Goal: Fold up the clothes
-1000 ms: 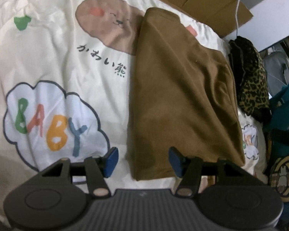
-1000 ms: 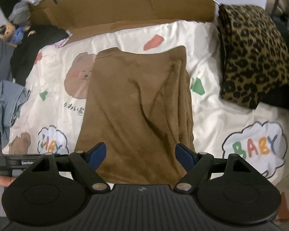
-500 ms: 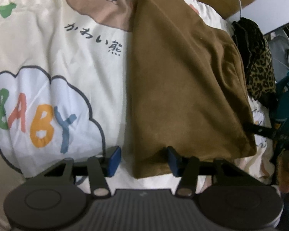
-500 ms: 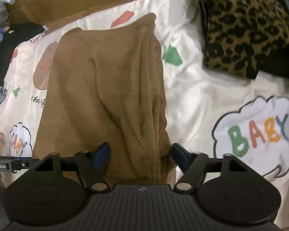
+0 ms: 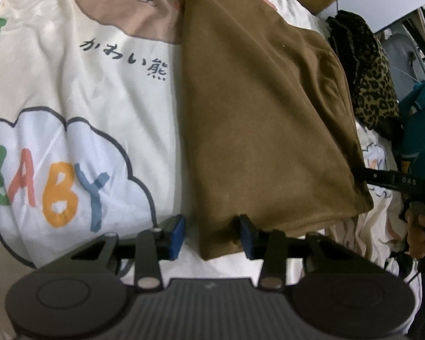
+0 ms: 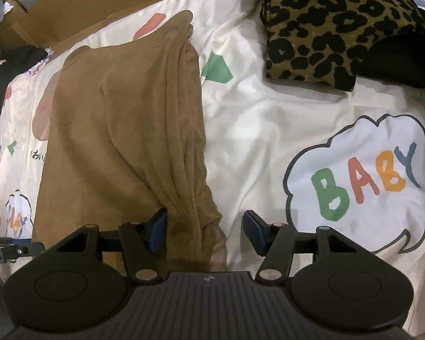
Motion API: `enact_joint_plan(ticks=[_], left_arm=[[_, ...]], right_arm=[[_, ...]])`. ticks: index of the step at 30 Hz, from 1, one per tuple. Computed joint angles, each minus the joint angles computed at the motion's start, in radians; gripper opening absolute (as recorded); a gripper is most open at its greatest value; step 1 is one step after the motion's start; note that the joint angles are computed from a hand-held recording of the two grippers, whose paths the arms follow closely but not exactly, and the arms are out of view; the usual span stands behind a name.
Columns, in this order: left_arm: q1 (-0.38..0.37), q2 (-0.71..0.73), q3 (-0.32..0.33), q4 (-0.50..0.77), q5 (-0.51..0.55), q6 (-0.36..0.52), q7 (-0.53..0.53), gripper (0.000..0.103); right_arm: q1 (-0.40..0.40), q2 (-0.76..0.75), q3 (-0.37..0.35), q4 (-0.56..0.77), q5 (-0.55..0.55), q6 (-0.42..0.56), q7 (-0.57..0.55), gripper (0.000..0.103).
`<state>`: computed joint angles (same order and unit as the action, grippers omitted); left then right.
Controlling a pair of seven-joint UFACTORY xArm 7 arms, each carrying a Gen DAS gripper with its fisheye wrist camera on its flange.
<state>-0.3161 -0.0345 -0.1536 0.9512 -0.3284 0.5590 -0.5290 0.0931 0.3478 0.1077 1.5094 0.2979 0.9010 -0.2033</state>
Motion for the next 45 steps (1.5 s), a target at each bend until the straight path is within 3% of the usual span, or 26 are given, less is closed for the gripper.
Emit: enact_joint_plan(ticks=[2,7,14,19,26,33,36,39,42,45], left_arm=[[0.001,-0.011,0.003,0.010,-0.002,0.007,0.018,0.034],[0.011,-0.048,0.017,0.009,0.006,-0.054,0.066,0.035],[0.022,0.046,0.028,0.114,-0.152,-0.064,0.352,0.036],[0.046,0.125,0.009,0.166,-0.168,-0.101,0.438,0.036],[0.102,0.216,-0.046,0.207,-0.302,-0.142,0.648,0.037],[0.162,0.230,-0.091,0.173,-0.613,-0.171,0.925,0.037],[0.184,0.269,-0.109,0.211,-0.795,-0.169,1.090,0.039],[0.199,0.319,-0.115,0.255,-0.912,-0.142,1.257,0.040],[0.219,0.327,-0.103,0.259,-1.014,-0.082,1.331,0.040],[0.209,0.325,-0.080,0.260,-1.036,-0.052,1.361,0.040]], right_arm=[[-0.004,0.003,0.000,0.007,0.002,0.005,-0.008,0.063],[-0.023,-0.021,0.007,0.014,0.042,0.017,-0.048,0.063],[-0.016,-0.016,0.011,0.078,0.049,0.020,-0.112,0.063],[0.004,0.022,0.006,0.163,0.006,0.071,-0.099,0.063],[0.037,0.107,0.006,0.289,-0.054,0.117,-0.046,0.063],[0.075,0.172,0.001,0.363,-0.124,0.178,-0.022,0.064],[0.087,0.174,-0.003,0.348,-0.148,0.168,-0.010,0.064],[0.097,0.182,-0.006,0.341,-0.176,0.165,-0.010,0.064],[0.122,0.210,-0.029,0.374,-0.248,0.167,-0.003,0.063],[0.126,0.240,-0.037,0.413,-0.283,0.177,-0.001,0.064]])
